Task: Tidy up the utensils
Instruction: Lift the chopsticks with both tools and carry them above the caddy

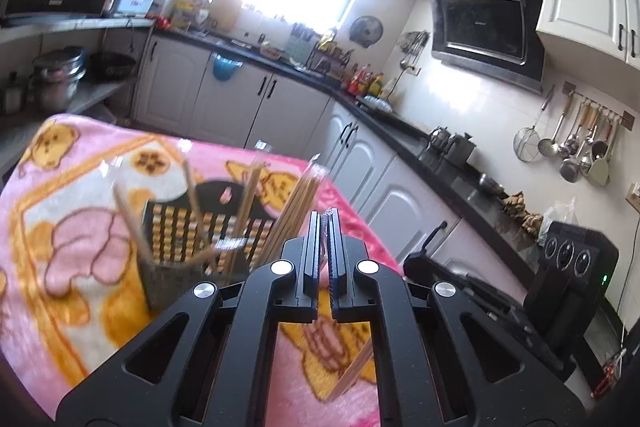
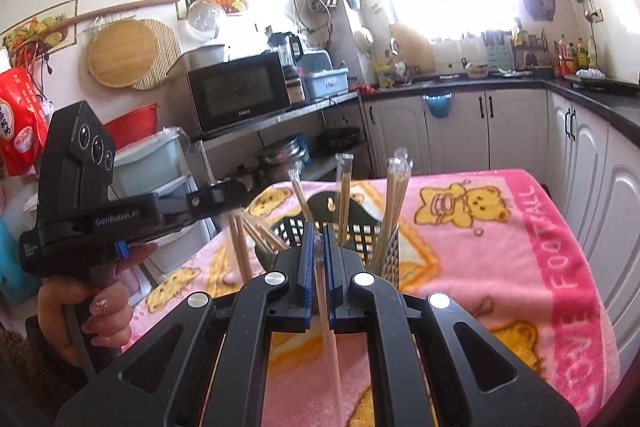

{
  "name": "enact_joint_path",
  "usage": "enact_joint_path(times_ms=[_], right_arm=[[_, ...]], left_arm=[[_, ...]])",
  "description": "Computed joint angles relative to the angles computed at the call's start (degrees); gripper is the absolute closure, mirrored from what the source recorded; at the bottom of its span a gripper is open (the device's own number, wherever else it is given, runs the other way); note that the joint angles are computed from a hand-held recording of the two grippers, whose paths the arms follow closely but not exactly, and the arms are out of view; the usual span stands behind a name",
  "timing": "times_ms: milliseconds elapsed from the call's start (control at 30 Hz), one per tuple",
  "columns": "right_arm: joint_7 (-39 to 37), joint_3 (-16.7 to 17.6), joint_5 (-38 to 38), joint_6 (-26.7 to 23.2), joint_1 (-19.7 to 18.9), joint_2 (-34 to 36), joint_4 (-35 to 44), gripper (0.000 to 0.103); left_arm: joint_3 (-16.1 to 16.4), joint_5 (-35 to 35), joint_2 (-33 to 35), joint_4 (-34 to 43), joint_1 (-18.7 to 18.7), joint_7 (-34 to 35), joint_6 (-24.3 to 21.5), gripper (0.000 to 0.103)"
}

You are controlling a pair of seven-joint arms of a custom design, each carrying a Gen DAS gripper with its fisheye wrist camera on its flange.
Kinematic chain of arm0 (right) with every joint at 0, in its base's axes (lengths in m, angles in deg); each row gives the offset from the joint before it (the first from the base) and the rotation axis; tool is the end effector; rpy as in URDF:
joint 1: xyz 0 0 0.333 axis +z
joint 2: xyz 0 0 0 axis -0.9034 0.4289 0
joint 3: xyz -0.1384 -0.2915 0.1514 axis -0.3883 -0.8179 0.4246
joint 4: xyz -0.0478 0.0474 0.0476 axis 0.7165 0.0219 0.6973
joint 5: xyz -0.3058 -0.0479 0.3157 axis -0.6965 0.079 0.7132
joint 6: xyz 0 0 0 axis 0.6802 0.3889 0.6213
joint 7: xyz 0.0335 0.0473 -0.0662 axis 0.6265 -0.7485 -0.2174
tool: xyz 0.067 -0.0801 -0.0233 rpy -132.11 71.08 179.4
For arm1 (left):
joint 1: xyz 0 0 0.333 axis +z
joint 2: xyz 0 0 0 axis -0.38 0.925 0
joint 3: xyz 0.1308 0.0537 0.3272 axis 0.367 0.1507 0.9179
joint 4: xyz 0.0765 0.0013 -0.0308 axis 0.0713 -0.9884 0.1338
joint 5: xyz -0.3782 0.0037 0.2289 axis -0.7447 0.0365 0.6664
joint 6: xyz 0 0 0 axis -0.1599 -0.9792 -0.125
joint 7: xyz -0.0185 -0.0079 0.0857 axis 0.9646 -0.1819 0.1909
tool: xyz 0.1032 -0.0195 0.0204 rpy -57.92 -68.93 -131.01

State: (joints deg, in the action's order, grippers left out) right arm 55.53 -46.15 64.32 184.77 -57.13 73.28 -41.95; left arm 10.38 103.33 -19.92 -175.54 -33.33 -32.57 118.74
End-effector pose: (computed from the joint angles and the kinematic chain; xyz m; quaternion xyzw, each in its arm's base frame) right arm 0.6834 0.1512 0.5570 -0.7391 0.3052 -0.0915 0.5935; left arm 0.5905 -0.2926 0.5901 -0.6457 0.5031 -0.5171 0.2502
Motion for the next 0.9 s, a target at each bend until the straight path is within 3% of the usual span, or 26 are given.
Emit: enact_joint_path(times_ms=[433, 900], right_arm=[[-3.35, -0.2, 5.05, -0.76, -0.38, -0.37, 2.05, 0.098], [-5.58, 0.47, 9.39, -0.34, -0.36, 0.95, 6.14, 0.098]], left_arm=[[1.29, -2.34, 3.98, 8.8, -1.16, 6.0, 0.85, 0.102], [3.62, -0.27, 5.95, 13.98, -2.48, 4.77, -0.3, 0.102]])
